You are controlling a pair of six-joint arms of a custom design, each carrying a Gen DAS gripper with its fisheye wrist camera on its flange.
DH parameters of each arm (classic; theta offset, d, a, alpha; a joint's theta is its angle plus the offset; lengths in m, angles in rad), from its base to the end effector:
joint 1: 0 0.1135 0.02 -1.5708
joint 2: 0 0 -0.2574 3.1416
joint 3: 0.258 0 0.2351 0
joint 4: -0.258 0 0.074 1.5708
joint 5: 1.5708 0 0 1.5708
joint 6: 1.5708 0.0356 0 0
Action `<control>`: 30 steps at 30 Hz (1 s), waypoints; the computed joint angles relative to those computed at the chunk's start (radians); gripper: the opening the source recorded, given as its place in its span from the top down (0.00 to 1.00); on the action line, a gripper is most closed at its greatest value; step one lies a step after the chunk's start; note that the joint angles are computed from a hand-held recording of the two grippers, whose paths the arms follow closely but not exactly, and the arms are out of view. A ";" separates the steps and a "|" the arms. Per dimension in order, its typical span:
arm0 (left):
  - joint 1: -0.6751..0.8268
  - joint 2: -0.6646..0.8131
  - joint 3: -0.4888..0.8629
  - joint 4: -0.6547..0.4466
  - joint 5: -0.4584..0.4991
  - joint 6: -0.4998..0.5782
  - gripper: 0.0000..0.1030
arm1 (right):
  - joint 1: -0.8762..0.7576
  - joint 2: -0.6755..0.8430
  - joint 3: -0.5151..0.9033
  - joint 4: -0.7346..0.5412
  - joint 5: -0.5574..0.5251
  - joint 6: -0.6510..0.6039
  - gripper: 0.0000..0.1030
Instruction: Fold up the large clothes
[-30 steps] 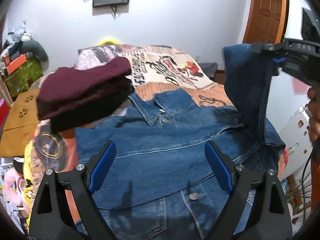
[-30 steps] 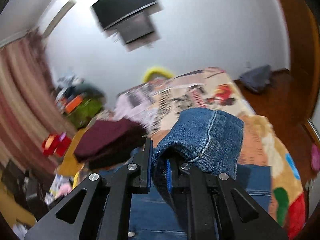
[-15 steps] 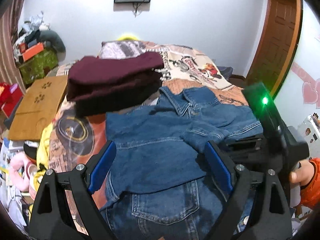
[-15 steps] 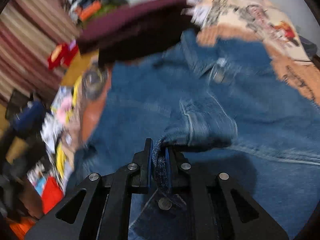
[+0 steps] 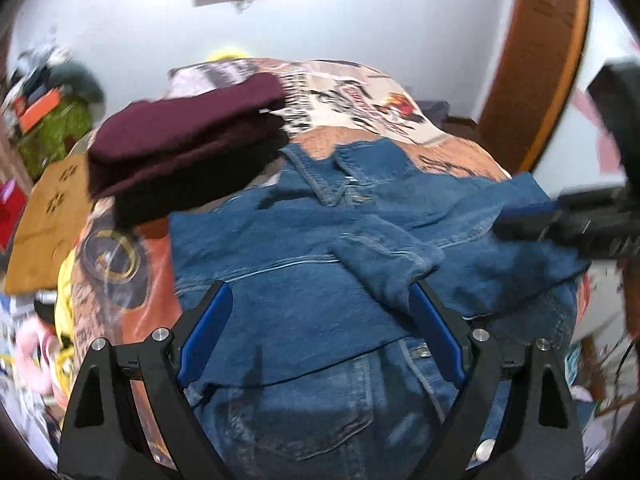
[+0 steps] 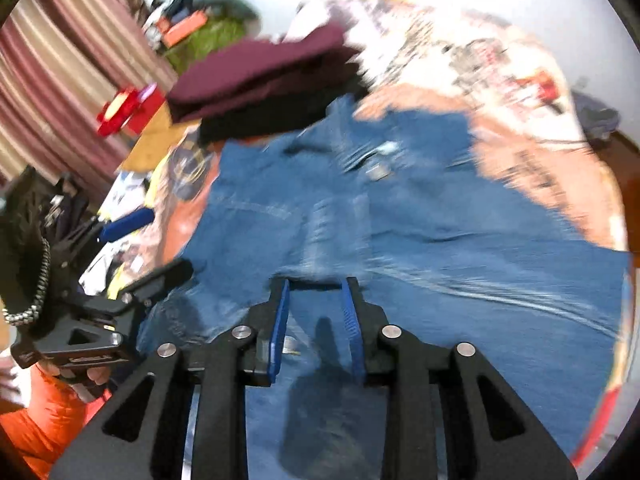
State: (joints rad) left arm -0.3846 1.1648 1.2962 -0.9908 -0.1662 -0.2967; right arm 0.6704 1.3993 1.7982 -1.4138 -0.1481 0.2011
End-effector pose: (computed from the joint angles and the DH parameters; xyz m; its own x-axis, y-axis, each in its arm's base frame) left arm 0.1942 -0.0722 0.3566 -0.7503 -0.0073 -0.6610 0.0528 0.9961 -0.0710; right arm 0.1690 0.1407 0.4179 -0.7871 -0.3720 -0.4920 -0.5289 0.8174 0.2282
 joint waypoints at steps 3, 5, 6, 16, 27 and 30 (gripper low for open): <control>-0.055 0.079 0.040 0.003 -0.014 0.031 0.13 | -0.070 -0.082 -0.007 0.001 0.083 -0.028 0.53; -0.080 0.143 0.063 0.007 -0.016 0.058 0.14 | -0.150 -0.137 -0.018 0.001 0.112 -0.062 0.51; -0.083 0.183 0.075 0.010 -0.001 0.073 0.17 | -0.208 -0.161 -0.021 -0.008 0.113 -0.088 0.51; -0.008 0.404 0.150 0.018 0.152 0.088 0.64 | -0.720 -0.276 -0.149 -0.045 -0.066 -0.305 0.49; 0.150 0.325 0.397 -0.013 0.228 0.054 0.95 | -0.735 -0.227 -0.142 -0.010 -0.097 -0.312 0.49; 0.184 0.276 0.408 -0.002 0.208 0.074 0.95 | -0.691 -0.233 -0.184 0.028 -0.105 -0.272 0.49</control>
State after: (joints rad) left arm -0.2005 1.4407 1.7043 -0.9932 0.0423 -0.2228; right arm -0.0202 1.1668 1.6140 -1.3857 -0.2533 -0.0709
